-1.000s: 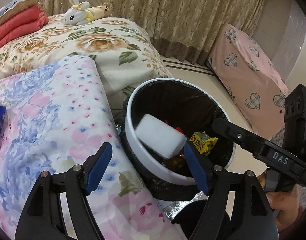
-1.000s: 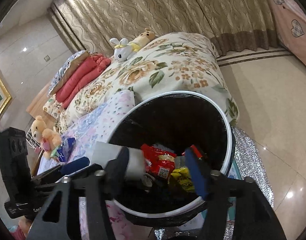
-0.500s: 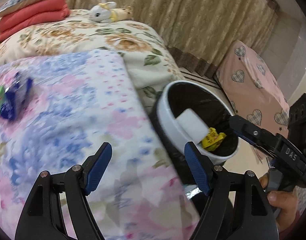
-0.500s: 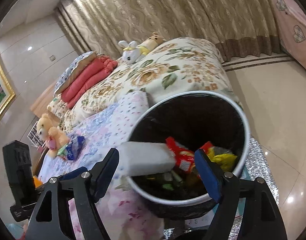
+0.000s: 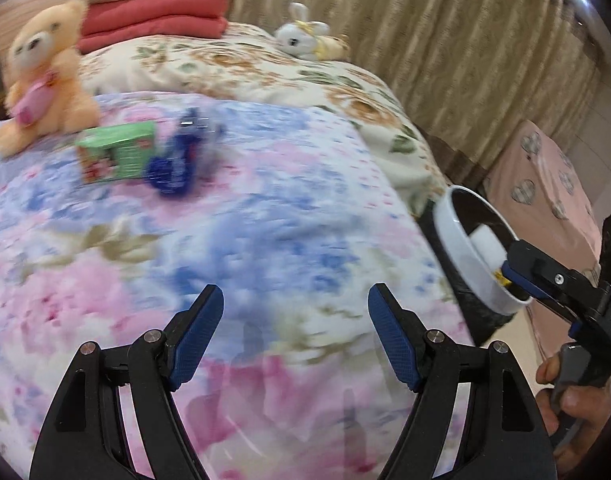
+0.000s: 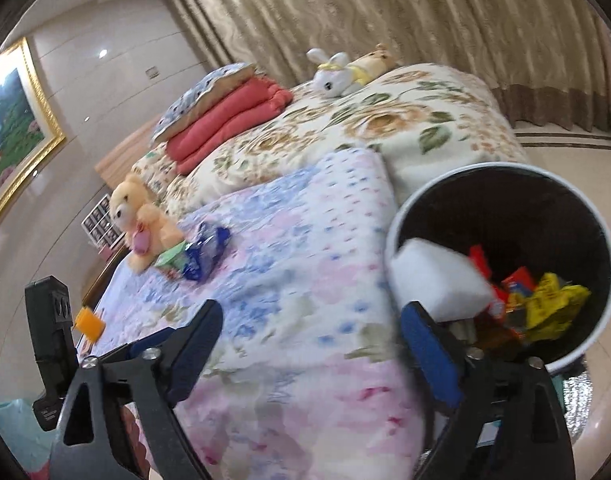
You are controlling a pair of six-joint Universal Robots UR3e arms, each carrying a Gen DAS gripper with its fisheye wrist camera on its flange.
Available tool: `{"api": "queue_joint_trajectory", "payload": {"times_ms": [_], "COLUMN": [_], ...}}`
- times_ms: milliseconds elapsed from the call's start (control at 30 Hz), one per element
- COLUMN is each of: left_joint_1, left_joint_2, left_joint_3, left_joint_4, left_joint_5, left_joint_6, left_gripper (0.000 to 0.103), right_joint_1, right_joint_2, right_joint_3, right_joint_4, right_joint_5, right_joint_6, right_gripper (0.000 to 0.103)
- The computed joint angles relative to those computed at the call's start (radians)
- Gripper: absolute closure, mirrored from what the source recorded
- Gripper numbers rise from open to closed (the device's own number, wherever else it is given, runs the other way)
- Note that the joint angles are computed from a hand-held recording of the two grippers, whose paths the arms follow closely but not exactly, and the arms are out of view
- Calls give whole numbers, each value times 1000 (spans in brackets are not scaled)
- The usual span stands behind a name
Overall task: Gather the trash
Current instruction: 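Move both tools back from the bin to the green milk box and blue wrapper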
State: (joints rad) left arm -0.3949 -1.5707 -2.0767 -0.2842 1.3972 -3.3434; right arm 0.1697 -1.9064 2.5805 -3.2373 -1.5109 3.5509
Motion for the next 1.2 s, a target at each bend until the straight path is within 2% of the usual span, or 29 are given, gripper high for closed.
{"api": "queue_joint_trajectory", "payload": {"times_ms": [367,500,633,933,1200], "left_joint_1": [224,285,360,491,540], "left_joint_2": [178,224,271,305,272], "left_joint_3": [-203,-245,-277,-290,-268], "left_joint_4": [5,-3,-28,-68,-58], "left_joint_5": [-50,-68,-99,-166,-196], "left_joint_6": [92,127,167,231,274], "left_gripper": [26,26,26,26,26], "right_joint_1": [222,262,302,339,322], "right_joint_2": [367,457,529,663,755], "right_joint_3": [-233,-312,-418,-583,-695], "right_joint_4": [-97,-89,-19,17,48], "right_joint_5": [-107,-127,-168,-173,-144], "right_joint_6": [90,103,113,90,106], "right_gripper": [5,5,5,5,5]}}
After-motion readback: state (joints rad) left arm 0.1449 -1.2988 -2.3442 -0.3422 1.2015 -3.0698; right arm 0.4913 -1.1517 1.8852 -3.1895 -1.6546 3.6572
